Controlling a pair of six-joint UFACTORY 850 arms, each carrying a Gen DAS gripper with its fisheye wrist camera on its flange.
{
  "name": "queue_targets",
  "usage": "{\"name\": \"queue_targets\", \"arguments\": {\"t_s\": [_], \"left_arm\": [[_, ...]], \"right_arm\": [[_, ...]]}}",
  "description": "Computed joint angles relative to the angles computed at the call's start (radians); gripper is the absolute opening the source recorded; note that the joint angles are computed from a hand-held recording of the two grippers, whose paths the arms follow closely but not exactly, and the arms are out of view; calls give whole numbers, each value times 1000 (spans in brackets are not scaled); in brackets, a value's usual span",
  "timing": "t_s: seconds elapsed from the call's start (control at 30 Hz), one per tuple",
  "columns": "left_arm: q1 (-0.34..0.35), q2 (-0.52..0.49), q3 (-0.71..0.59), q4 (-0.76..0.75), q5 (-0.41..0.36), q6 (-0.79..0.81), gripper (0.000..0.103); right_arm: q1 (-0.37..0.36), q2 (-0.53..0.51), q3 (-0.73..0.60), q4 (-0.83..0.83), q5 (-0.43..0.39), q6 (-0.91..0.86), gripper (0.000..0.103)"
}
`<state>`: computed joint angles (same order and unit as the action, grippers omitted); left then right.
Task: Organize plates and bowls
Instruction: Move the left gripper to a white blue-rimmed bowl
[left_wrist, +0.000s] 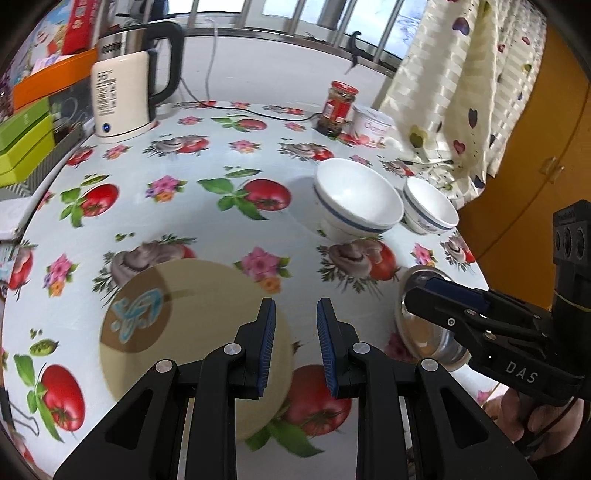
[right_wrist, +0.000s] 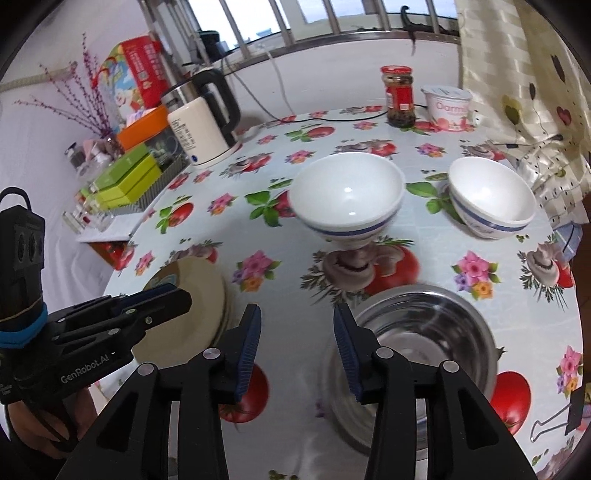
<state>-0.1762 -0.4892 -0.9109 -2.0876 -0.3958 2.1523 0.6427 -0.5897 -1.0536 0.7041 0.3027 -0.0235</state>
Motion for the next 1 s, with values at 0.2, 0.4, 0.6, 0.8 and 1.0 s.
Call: {"name": "queue_targets", "arguments": {"t_s": [0.2, 0.4, 0.6, 0.8, 1.0], "left_arm": [[-29, -31, -54, 73, 14, -90, 24], [-48, -61, -104, 179, 29, -195, 24], [-53, -79, -139, 246, 23, -273, 24], [-57, -97, -174, 295, 22, -332, 24], [-52, -118, -210, 325, 0, -387, 24]], "right_arm": [[-36, 18, 32, 2, 16, 32, 41], [-68, 31, 51, -25, 28, 66, 41], [-93, 32, 54, -95, 25, 137, 41], [-106, 26, 48, -131, 22, 166, 41], [-127, 22, 39, -188, 18, 221, 41]]}}
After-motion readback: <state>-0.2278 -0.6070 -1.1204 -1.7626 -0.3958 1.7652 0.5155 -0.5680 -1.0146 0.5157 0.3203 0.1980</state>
